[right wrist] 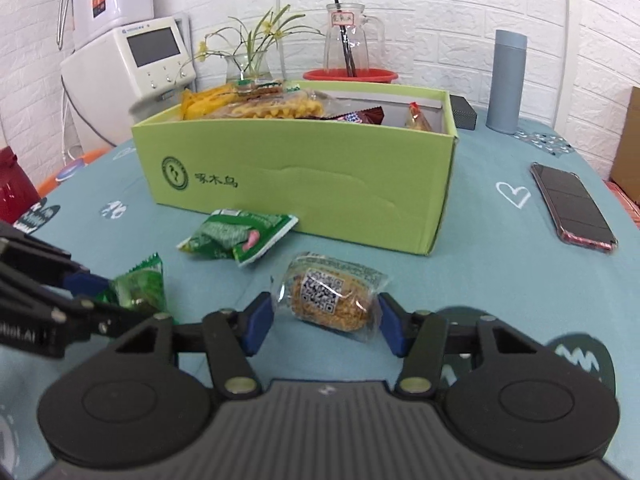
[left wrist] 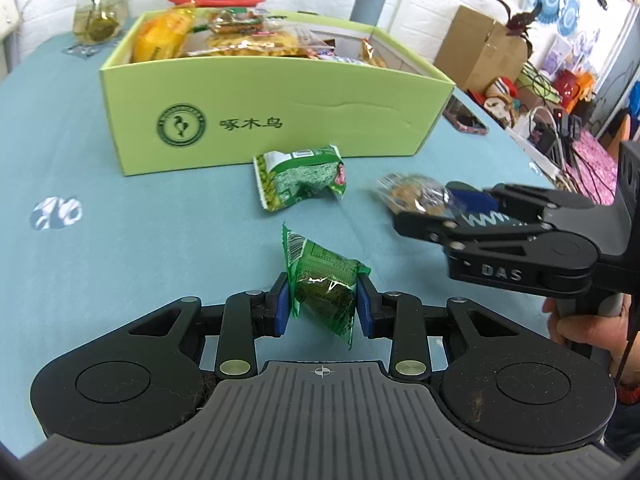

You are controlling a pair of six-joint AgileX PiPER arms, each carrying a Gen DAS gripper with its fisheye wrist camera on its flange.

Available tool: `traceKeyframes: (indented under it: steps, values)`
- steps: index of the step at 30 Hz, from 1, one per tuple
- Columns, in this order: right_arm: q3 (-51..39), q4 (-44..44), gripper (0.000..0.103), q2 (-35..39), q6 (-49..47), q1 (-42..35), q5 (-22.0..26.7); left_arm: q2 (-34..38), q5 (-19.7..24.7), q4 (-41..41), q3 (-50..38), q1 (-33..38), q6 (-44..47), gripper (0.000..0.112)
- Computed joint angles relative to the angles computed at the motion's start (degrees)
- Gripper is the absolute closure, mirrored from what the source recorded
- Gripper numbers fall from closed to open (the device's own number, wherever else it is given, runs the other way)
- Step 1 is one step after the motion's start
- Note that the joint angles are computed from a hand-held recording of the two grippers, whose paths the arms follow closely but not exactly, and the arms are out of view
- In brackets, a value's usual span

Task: Organize snacks
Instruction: 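Carry the green candy over the green box and release it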

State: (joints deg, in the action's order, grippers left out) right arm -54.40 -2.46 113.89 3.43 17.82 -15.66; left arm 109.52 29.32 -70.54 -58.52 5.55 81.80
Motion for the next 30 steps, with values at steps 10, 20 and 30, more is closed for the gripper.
traceKeyframes:
  steps: [10, 20, 30]
  values:
    - [1.9, 12.2, 0.004, 0.0, -11.7, 2.3, -2.7, -2.3, -5.1, -5.0, 4.2, -1.7, 6.9, 0.084]
    - [4.7, 8.8, 0.046, -3.6, -9.3, 2.5, -3.8, -2.2, 4.3, -1.0, 0.0, 2.8, 2.2, 0.100]
    - [-11.2, -11.2, 0.045, -4.5, 6.3, -1.7, 1.9, 2.7, 8.8, 5.2, -24.9, -1.7, -10.9, 0.099]
